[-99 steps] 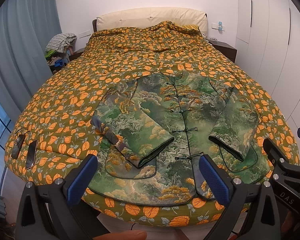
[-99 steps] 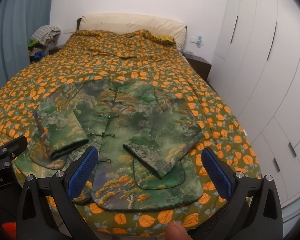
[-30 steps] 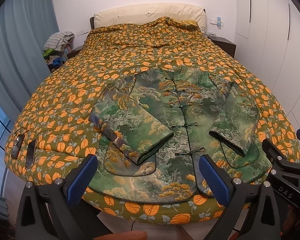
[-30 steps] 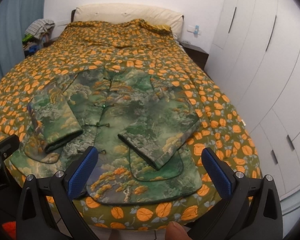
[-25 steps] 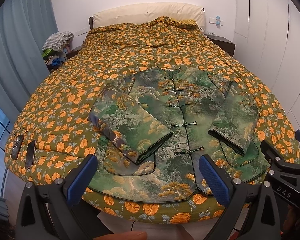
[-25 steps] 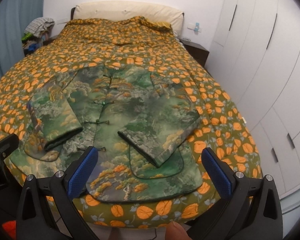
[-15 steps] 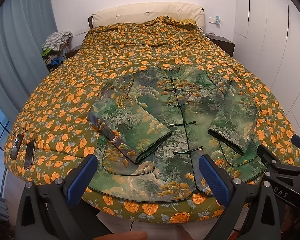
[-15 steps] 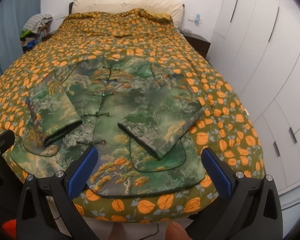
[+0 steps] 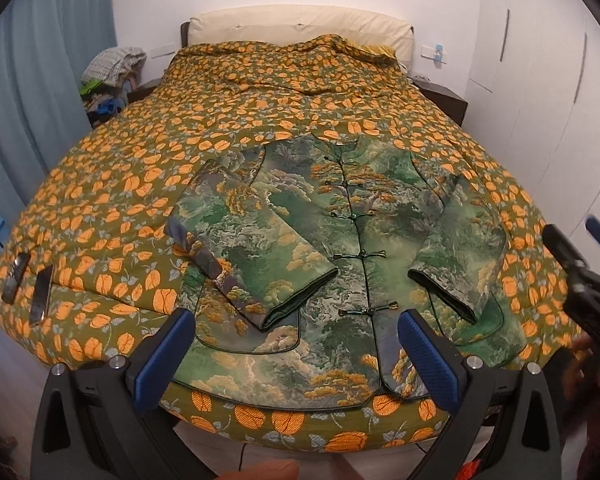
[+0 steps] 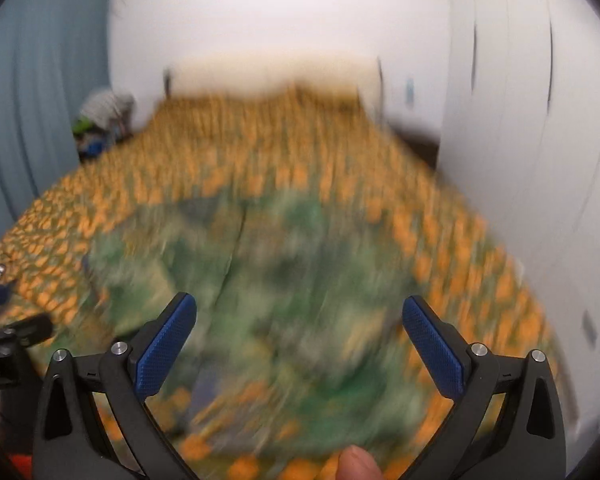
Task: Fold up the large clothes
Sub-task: 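Grasp the jacket's side edge with the right tool, fold it over the body, release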
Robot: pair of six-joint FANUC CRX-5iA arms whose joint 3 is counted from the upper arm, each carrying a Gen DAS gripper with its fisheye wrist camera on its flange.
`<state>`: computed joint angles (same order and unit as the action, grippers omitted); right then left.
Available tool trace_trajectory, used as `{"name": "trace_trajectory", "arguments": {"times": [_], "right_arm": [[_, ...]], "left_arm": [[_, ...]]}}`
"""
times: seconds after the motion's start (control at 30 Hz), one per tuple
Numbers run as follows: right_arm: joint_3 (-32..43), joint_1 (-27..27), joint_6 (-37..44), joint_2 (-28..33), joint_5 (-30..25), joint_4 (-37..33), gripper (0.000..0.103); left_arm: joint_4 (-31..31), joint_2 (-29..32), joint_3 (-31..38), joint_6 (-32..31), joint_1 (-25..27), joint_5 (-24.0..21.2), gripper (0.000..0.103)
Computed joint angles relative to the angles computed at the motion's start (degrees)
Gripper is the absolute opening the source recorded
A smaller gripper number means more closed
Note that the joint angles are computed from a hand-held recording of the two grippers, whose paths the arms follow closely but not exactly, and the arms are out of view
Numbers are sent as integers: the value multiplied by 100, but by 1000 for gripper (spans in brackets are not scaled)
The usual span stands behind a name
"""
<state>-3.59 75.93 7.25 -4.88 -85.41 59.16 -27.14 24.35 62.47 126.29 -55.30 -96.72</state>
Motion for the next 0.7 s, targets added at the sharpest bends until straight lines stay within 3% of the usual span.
{"name": "trace_trajectory", "arguments": {"times": [0.07,0.17,0.3,0.43,0.47,0.5,0.57,0.6,0.7], "right_arm": [[-494,-325,839,-143,540,333,103],[-316,-862,2465,185,893,-853,103],[-112,-1365,3591,591,1658,-2274,103],[-260,-1693,3473,975,1747,-2363,102],[-286,-1827,3478,895,1953,-2658,101],[-293,-1937,3479,804,2127,-2913,96],[-335,-2174,3441,498,2373,-3380,45],[-336,-2229,3413,405,2371,-3453,7],[-593,-2435,2757,-194,2450,-3236,7]], "left_arm": [[162,-35,-107,26,83,74,103],[343,-18,-144,45,134,81,103],[241,20,-115,-62,81,-23,103],[258,104,-30,-150,149,-223,103],[269,124,-12,-144,173,-266,103],[309,155,18,-122,209,-302,103],[413,163,-4,-62,282,-271,103],[414,191,25,-51,293,-256,103],[394,258,85,-172,295,-161,103]]}}
